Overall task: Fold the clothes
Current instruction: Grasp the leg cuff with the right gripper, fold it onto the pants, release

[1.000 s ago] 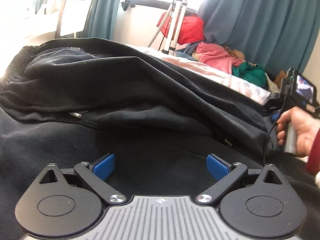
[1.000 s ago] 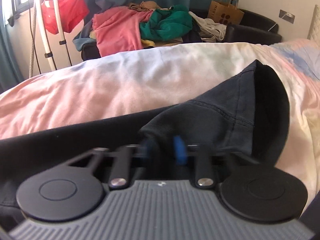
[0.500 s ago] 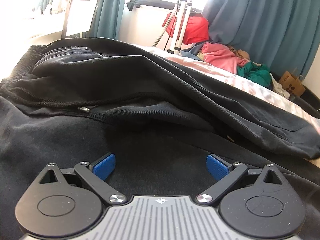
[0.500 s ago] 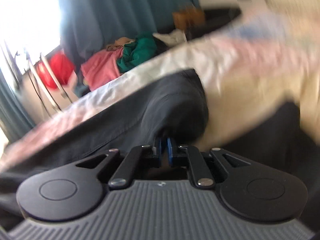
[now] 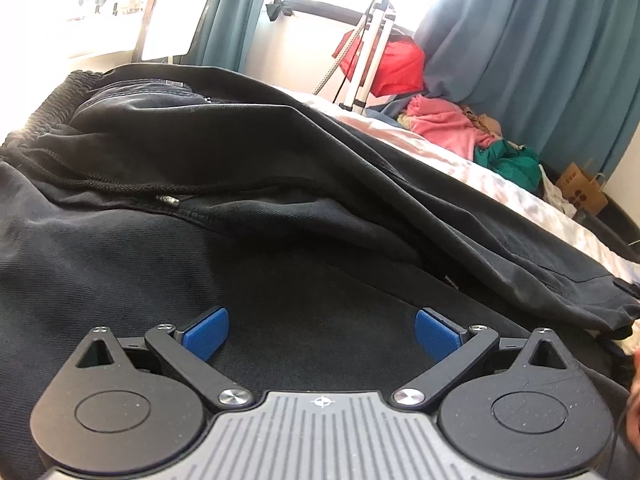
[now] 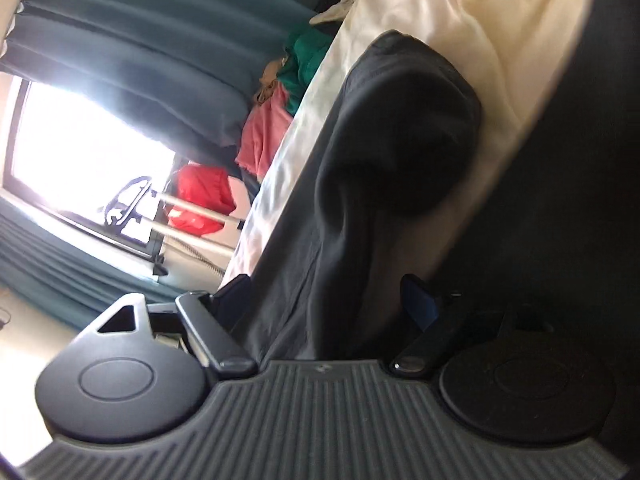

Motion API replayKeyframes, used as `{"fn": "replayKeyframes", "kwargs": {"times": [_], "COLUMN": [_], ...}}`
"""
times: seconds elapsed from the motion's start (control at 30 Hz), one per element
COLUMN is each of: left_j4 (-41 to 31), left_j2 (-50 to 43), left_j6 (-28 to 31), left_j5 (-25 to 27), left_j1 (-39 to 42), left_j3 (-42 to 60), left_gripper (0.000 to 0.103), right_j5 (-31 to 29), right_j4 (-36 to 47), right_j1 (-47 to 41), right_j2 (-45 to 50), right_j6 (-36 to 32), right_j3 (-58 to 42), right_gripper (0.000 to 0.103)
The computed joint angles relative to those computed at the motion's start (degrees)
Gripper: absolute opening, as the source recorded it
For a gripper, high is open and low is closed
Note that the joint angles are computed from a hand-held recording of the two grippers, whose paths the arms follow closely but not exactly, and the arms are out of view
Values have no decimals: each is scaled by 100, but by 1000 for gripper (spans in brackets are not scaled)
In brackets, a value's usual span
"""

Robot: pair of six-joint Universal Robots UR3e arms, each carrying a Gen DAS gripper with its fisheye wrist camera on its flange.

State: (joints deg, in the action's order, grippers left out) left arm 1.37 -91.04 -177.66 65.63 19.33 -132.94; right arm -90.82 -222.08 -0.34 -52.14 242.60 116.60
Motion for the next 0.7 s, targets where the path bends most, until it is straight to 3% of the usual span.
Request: {"fn": "replayKeyframes", "kwargs": {"times": [0.1,0.17,0.23,0.3,0.43,0.53,0.7], "left_j4": [240,362,567,652,728,661,501], "left_j2": [-243,-391,-565,-668,-721,-670,-554], "left_j6": [-88,-101,-155,-162,-153,-179,-38], "left_j5": [30,-27,-28,21,-24,-125,48], "left_j1": [-65,-65,-95,-160,-182,-110,-223], "left_j3": [78,135,174,225,234,215,217], "left_gripper": [102,102,102,102,102,102,102], "right_j5": [-988,-1366,-1592,-1980,-3028,-3128,-2860], "right_j4": [1605,3159,4706,5643,5069,4370,3276], "right_j1": [119,51,-41,-55,31,-3,-280], "right_j2": [140,130,91,139,367,267,-265], "right_j6": [-969,-868,-552,-656,-2220,-3290,-3166], "right_j3": [-1441,-2372,-3214,-3948,-4777,-4518,-2254], "right_gripper": [83,63,16,9,8,7,8]}}
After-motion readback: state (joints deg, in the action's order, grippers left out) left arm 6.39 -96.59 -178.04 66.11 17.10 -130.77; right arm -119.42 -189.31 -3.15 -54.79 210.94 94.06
